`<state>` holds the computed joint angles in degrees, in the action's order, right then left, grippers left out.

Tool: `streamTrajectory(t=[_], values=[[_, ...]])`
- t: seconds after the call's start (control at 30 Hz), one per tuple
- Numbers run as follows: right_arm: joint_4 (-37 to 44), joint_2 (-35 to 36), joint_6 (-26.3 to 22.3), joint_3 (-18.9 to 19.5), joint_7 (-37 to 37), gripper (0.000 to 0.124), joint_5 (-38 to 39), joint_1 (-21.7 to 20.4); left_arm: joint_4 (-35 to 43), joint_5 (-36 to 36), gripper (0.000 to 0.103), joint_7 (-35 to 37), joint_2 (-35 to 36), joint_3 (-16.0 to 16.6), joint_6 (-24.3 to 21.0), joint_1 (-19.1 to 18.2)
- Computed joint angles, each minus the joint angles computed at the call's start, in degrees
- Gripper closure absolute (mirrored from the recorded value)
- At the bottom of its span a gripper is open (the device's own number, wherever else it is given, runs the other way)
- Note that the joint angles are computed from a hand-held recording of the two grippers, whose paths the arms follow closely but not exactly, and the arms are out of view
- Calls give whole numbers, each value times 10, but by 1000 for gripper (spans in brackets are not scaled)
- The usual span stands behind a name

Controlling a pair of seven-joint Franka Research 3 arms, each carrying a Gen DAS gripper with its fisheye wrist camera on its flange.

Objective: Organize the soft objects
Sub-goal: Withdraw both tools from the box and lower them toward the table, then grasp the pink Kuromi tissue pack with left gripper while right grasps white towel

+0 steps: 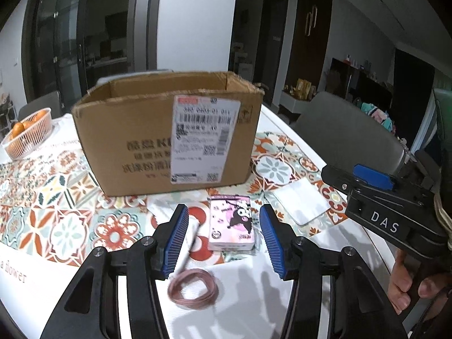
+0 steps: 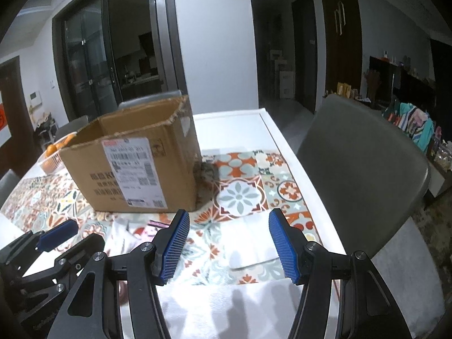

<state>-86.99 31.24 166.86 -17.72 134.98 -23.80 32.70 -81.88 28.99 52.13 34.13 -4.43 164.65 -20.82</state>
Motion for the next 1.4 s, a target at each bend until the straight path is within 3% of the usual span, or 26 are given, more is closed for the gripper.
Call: streamTrajectory(t=[0.47, 1.1, 1.4], values=[[60, 56, -38, 81, -153, 64, 112, -73, 89, -53, 46, 56, 69, -29, -75, 3], [165, 134, -142, 99, -225, 64, 172, -95, 183, -80, 44, 83, 139, -20, -133, -16], [176, 144, -146, 87, -223, 69, 147, -83, 220, -116, 44, 109, 168, -39, -164, -4]])
